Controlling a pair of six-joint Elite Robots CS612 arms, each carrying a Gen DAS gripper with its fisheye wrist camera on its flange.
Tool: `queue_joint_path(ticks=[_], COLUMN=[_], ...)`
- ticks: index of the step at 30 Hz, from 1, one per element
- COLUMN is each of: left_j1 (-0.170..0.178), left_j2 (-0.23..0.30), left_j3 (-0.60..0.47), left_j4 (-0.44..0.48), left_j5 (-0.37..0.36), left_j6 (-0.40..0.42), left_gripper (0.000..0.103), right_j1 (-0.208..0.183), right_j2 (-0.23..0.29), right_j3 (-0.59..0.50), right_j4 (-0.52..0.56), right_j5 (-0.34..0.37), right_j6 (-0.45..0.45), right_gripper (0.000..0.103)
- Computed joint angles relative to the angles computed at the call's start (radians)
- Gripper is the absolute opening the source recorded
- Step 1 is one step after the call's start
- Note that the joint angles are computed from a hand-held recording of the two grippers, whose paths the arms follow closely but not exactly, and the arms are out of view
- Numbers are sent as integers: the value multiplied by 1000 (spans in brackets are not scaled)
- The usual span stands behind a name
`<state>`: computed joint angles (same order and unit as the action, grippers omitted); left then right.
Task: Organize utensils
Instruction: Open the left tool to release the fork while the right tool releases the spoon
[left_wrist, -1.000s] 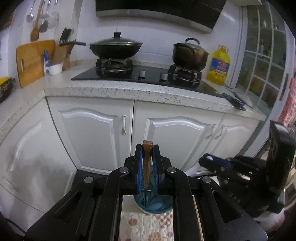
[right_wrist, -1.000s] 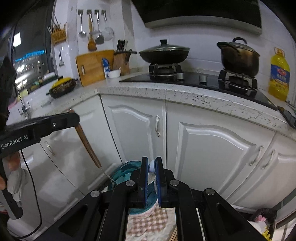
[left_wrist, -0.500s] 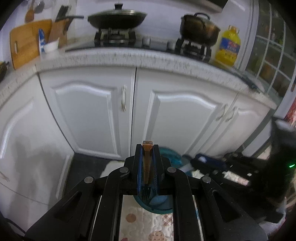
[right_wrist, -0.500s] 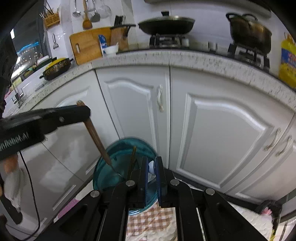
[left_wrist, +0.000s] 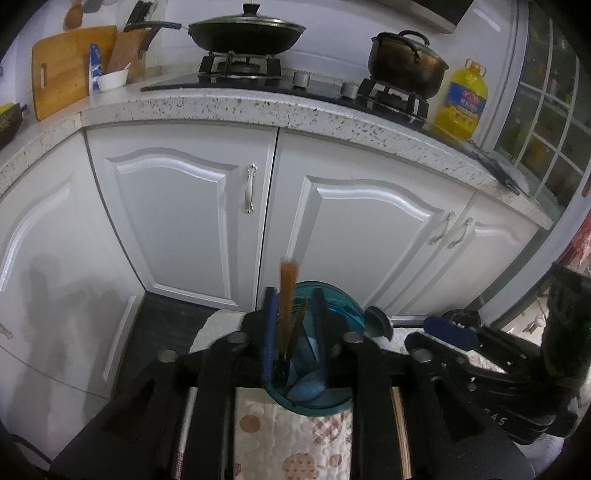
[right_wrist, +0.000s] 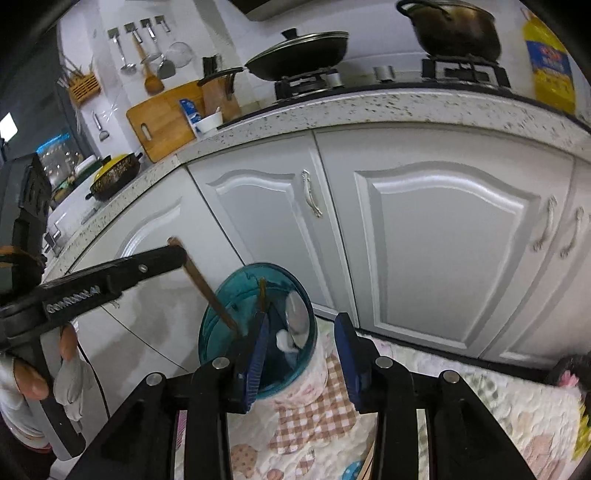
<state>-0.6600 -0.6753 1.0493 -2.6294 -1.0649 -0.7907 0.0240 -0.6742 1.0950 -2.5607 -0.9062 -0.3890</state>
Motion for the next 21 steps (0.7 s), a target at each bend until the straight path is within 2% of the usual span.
queue_joint_path(ticks=[2, 4, 11, 21], left_j1=[-6, -13, -40, -76], left_j2=[-9, -17, -41, -46], left_j3=[14, 25, 69, 105], left_j4=[-22, -32, -43, -5], left_j5=[13, 28, 76, 107], left_j6=[5, 8, -6, -51], left_gripper=[33, 35, 37, 40], right_j1=[-2, -4, -8, -16], right_j2=[-8, -21, -57, -108], right_j3=[13, 37, 98, 188], right_j4=[7, -13, -57, -103], right_j5=[-1, -4, -13, -44], right_j6=[-8, -14, -7, -7], right_gripper=[35, 35, 36, 36])
